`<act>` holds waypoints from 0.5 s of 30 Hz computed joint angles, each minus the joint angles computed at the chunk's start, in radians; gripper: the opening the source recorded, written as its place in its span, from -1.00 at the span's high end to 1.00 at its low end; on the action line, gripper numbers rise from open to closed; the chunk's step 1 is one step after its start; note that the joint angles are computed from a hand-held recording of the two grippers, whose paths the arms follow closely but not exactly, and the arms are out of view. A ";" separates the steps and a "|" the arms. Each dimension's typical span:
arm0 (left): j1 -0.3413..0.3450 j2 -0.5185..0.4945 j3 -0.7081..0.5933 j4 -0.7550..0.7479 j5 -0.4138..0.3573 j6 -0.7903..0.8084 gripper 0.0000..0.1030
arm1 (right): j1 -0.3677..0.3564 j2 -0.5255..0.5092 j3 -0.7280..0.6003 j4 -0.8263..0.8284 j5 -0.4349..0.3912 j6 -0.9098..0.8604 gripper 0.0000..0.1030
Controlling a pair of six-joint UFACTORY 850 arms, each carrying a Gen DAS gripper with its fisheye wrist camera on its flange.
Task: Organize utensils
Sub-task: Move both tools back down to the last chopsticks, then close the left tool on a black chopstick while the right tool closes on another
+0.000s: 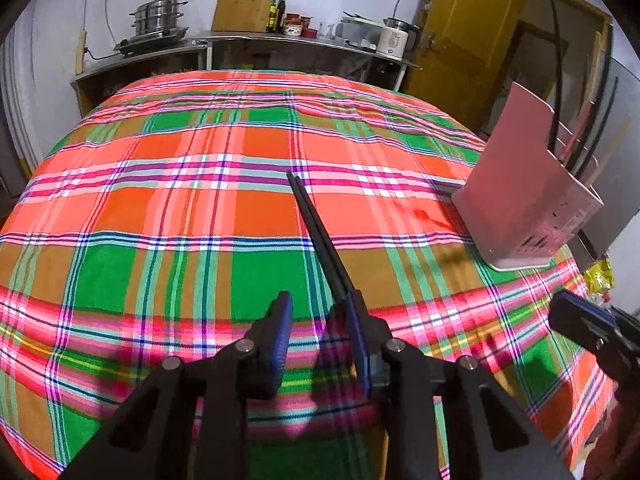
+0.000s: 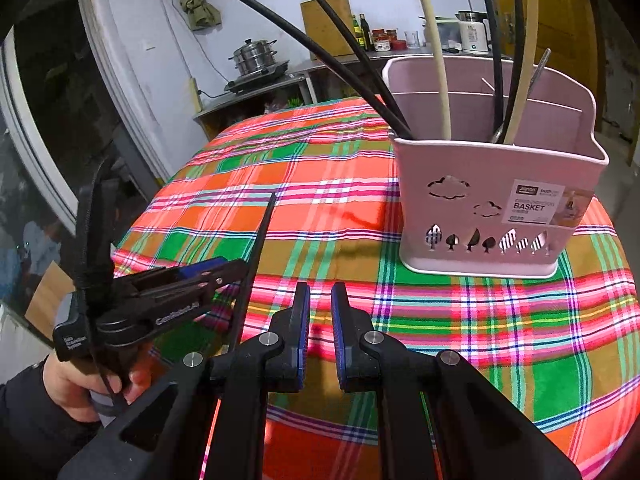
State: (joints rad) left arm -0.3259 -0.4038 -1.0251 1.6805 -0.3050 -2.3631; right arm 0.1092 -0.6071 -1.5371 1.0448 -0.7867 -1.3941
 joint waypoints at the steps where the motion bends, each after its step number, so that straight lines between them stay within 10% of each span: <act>1: -0.001 -0.004 -0.006 -0.023 -0.008 0.016 0.40 | 0.000 0.002 0.001 0.000 -0.001 -0.002 0.79; 15: -0.032 -0.056 -0.079 -0.266 -0.108 0.264 0.40 | 0.003 0.016 0.021 0.007 0.002 -0.013 0.79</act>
